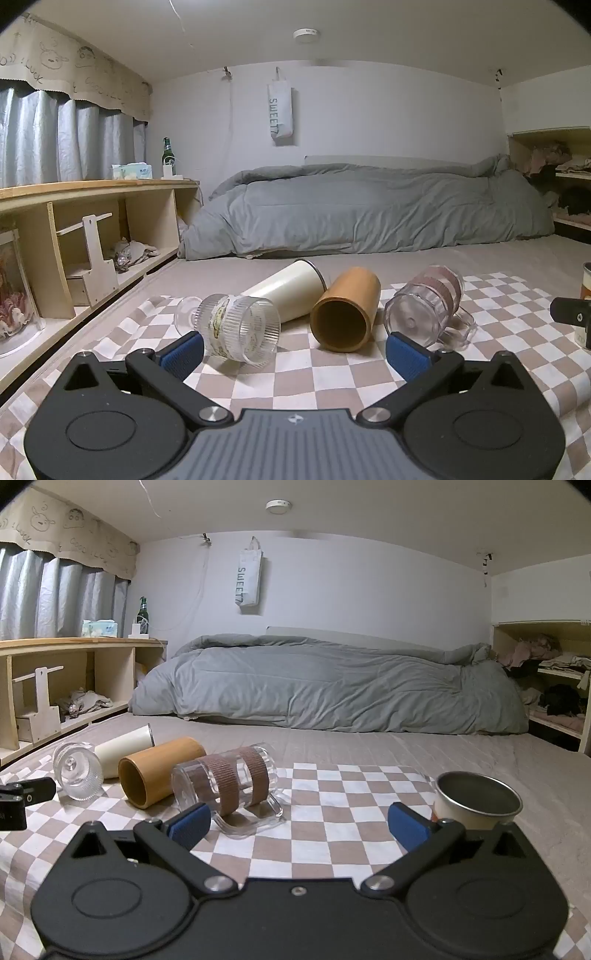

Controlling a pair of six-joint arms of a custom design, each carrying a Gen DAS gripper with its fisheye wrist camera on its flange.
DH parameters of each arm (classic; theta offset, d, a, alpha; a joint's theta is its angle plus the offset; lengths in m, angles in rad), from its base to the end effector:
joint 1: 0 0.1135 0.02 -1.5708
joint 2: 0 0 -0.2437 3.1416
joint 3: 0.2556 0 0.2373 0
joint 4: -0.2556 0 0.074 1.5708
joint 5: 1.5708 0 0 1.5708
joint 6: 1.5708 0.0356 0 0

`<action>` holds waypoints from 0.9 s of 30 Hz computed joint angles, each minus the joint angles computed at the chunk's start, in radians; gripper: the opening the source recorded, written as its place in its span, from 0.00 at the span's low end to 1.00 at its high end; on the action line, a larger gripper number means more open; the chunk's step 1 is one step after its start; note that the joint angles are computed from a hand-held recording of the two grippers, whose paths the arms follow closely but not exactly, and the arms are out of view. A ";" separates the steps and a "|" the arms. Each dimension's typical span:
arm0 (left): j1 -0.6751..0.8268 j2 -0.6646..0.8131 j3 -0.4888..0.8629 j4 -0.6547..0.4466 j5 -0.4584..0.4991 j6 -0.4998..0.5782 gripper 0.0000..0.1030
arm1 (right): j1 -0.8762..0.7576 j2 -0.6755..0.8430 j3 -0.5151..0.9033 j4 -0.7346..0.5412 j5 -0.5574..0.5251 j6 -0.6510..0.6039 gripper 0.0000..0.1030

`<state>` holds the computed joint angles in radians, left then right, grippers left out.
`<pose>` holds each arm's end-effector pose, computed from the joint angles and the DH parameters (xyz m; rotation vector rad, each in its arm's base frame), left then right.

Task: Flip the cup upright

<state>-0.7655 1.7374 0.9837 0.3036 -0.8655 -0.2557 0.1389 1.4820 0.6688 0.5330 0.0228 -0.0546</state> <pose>0.2757 -0.2273 0.1982 -0.0506 1.8595 0.1722 0.3022 0.0414 0.2004 -0.1630 1.8439 0.0376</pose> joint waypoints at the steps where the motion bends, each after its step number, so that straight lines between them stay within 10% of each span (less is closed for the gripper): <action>1: 0.000 0.000 0.001 -0.002 -0.001 -0.003 1.00 | 0.000 0.000 0.000 -0.001 0.001 -0.003 1.00; 27: -0.007 0.001 0.013 -0.025 -0.006 -0.017 1.00 | 0.005 -0.004 0.003 -0.007 0.006 -0.004 1.00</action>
